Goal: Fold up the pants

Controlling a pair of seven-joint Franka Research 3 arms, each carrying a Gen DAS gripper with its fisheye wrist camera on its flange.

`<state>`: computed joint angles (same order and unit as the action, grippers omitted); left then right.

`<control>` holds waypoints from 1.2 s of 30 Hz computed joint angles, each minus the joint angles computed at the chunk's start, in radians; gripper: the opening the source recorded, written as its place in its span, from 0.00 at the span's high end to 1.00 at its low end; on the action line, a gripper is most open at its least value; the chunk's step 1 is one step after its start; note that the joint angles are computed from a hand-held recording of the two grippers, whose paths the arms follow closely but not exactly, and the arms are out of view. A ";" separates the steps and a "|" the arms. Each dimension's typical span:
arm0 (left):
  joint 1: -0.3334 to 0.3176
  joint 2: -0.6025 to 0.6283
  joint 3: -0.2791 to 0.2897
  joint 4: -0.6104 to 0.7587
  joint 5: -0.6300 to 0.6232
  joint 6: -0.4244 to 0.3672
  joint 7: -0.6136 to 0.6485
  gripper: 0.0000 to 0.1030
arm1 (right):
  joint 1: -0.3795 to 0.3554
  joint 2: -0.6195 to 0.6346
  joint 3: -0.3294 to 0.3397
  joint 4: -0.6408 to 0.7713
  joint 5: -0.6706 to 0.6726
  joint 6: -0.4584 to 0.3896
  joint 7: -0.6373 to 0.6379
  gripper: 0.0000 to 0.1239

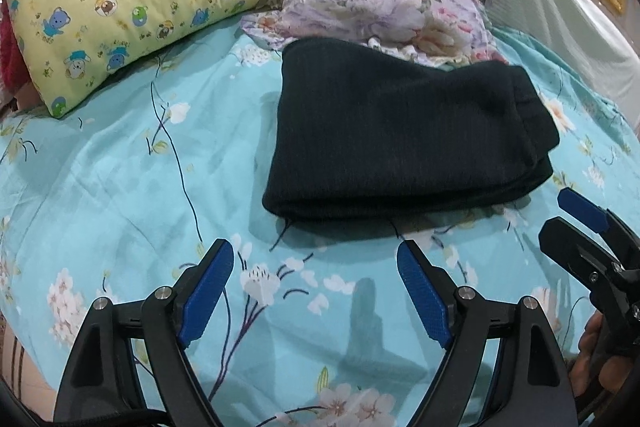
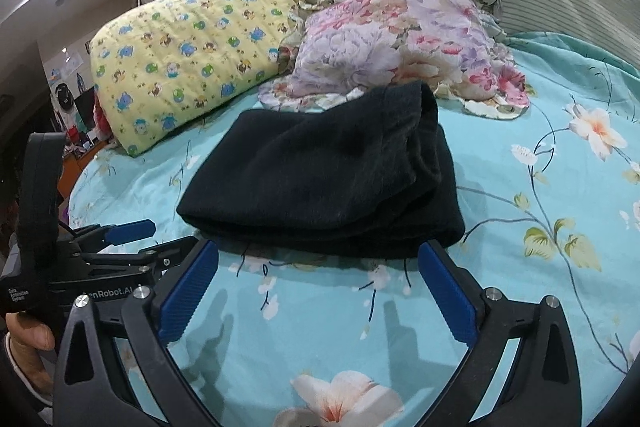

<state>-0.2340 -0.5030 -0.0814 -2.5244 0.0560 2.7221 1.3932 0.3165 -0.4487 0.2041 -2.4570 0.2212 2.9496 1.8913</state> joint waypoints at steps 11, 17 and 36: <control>-0.011 0.002 0.004 -0.024 0.003 0.023 0.024 0.18 | -0.006 0.015 0.023 0.000 -0.025 0.001 0.011 0.19; -0.015 0.008 -0.001 -0.029 0.006 0.027 0.038 0.18 | -0.003 0.023 0.021 0.001 -0.034 0.000 0.016 0.19; -0.018 0.026 0.001 -0.022 -0.002 0.033 0.052 0.17 | 0.003 0.033 0.014 0.001 -0.031 -0.004 0.027 0.19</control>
<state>-0.2522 -0.4767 -0.0807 -2.5468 0.0537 2.7550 1.4449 0.3190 -0.4159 0.2180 -2.4560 0.1905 2.9454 1.9184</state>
